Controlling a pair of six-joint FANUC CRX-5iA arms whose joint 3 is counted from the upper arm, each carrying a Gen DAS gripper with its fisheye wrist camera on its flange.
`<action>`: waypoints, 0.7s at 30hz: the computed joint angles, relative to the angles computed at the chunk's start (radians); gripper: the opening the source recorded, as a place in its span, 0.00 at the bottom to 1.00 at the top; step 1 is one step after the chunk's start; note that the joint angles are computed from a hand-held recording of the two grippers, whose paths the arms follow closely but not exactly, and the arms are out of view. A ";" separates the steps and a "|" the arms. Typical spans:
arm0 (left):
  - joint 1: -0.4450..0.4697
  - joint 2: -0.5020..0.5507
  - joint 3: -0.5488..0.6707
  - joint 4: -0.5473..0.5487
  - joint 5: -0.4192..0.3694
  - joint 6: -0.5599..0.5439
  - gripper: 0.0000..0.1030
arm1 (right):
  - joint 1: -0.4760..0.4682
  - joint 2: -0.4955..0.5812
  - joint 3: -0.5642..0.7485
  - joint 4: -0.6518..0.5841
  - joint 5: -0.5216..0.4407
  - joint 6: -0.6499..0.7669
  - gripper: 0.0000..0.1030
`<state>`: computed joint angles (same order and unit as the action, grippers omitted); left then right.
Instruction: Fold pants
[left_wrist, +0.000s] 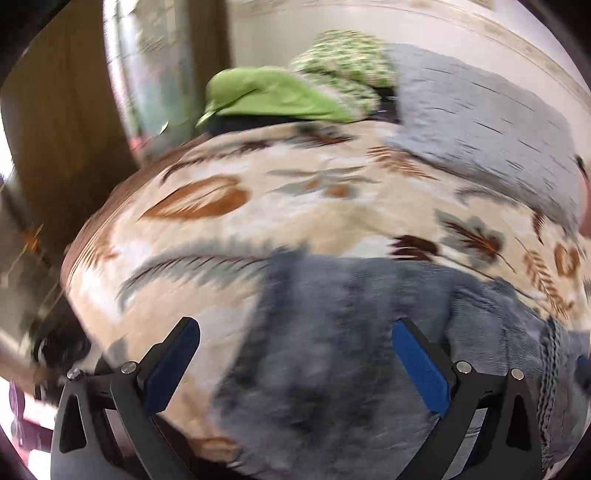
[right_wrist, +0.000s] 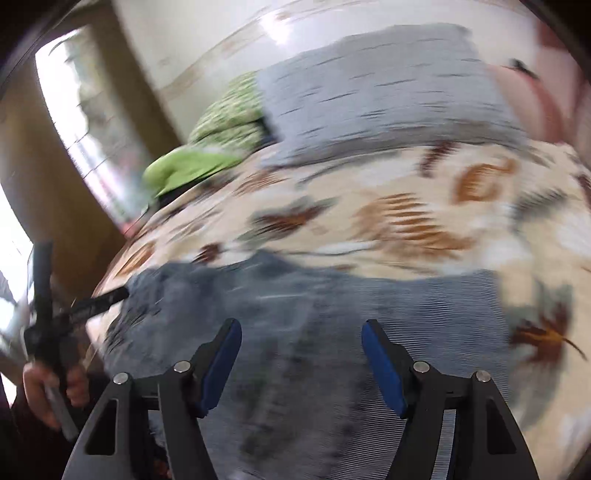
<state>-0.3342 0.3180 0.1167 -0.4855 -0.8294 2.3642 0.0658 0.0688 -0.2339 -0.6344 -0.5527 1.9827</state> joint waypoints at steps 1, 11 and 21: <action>0.019 -0.009 -0.016 0.022 -0.001 -0.004 1.00 | 0.014 0.013 0.013 -0.003 -0.017 0.017 0.63; 0.127 -0.026 -0.110 0.270 0.032 -0.171 0.99 | 0.104 0.150 0.105 0.065 -0.120 -0.017 0.61; 0.212 -0.033 -0.231 0.569 0.106 -0.374 0.56 | 0.115 0.142 0.094 0.093 -0.116 -0.017 0.60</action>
<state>-0.1221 0.2854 -0.1147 0.0838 -0.7233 1.9905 0.1804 0.2111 -0.1401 -0.5410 -0.6691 1.9661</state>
